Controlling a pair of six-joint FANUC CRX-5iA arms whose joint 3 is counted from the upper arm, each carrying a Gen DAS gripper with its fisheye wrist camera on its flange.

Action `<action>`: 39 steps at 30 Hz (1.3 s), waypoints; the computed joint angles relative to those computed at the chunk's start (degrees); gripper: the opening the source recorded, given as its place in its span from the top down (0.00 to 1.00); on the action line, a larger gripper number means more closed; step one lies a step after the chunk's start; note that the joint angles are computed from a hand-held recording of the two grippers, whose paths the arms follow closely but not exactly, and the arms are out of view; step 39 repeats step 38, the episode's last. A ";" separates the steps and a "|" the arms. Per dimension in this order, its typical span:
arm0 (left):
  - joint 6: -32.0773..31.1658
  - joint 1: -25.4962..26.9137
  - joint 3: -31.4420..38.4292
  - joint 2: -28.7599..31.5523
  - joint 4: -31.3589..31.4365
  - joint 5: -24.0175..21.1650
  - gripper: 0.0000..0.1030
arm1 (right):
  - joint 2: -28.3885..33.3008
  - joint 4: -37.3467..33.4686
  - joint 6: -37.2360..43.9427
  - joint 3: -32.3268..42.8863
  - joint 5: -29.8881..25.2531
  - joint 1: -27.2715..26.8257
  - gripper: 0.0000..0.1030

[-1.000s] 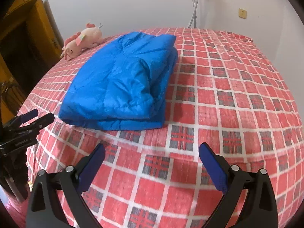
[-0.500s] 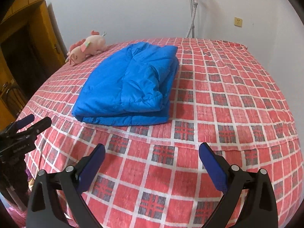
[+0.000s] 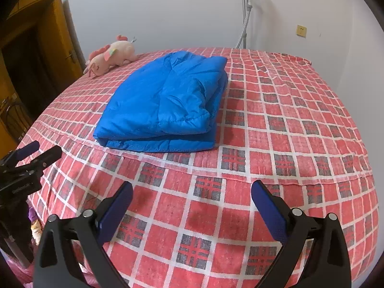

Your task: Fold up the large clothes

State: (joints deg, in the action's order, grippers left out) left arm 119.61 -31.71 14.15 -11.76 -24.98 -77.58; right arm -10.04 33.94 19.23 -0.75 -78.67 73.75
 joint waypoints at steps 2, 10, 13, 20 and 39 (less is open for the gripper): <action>0.16 -0.51 0.11 -0.04 -0.71 -0.05 0.06 | 0.05 0.03 0.09 0.06 0.06 0.10 0.04; -0.11 -0.73 0.16 -0.16 -1.13 0.07 0.06 | 0.20 0.09 0.26 0.26 0.06 0.07 0.04; 0.15 -1.02 0.30 -0.07 -1.61 -0.11 0.06 | 0.25 0.17 0.31 0.26 0.00 0.06 0.04; -0.20 -1.06 0.42 0.11 -1.56 -0.16 0.06 | 0.41 0.05 0.44 0.46 0.00 -0.09 0.04; -2.26 0.92 -0.80 -0.53 1.10 1.42 0.06 | 0.65 -0.08 0.69 0.80 0.09 -0.41 0.04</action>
